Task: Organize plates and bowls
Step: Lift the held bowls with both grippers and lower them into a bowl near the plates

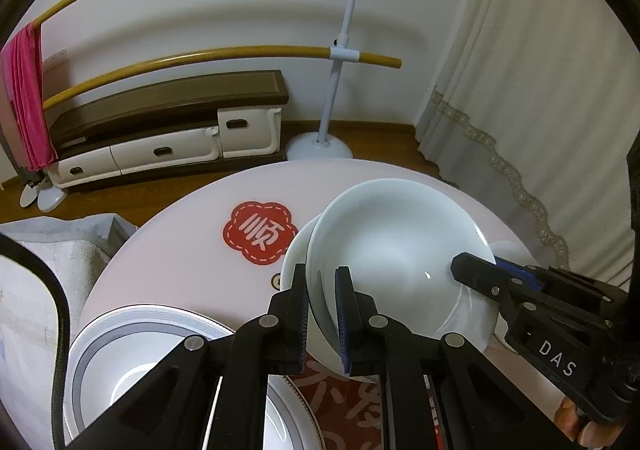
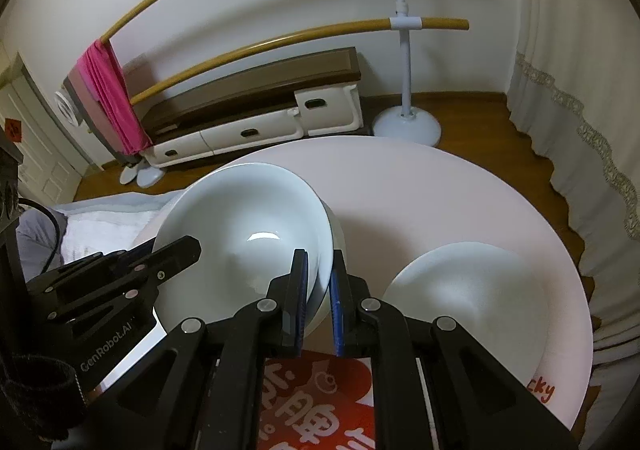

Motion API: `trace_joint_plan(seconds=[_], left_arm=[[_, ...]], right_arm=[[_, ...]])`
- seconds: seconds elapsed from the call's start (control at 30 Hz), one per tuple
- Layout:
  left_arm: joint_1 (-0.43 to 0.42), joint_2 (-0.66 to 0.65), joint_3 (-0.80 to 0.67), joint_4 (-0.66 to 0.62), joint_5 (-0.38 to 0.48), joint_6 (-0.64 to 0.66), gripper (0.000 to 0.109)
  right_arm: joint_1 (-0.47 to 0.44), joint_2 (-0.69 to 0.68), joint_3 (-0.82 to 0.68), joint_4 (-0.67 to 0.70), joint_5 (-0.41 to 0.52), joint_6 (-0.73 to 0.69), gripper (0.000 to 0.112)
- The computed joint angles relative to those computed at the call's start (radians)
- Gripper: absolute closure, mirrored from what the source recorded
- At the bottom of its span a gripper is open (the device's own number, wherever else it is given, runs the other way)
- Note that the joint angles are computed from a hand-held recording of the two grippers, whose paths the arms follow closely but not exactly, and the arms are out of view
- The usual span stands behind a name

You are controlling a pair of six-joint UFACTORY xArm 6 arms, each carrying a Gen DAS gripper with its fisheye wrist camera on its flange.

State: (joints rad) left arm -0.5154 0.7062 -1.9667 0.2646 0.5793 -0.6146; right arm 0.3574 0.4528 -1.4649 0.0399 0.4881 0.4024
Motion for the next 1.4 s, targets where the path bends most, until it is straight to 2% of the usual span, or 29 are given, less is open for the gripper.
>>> trace_joint_plan(seconds=[0.57,0.73,1.4], left_arm=[[-0.004,0.052,-0.056,-0.023,0.022,0.022,0.099],[-0.004,0.059,-0.057,-0.040,0.012,0.033,0.099],[0.006,0.051,-0.029,-0.046,-0.010,0.037,0.098]], right_arm=[[0.002,0.020,-0.017,-0.081,0.010,0.083,0.102],[0.006,0.043,-0.063,-0.174,0.077,0.169,0.102],[0.005,0.030,-0.048,-0.123,0.074,0.214,0.101]])
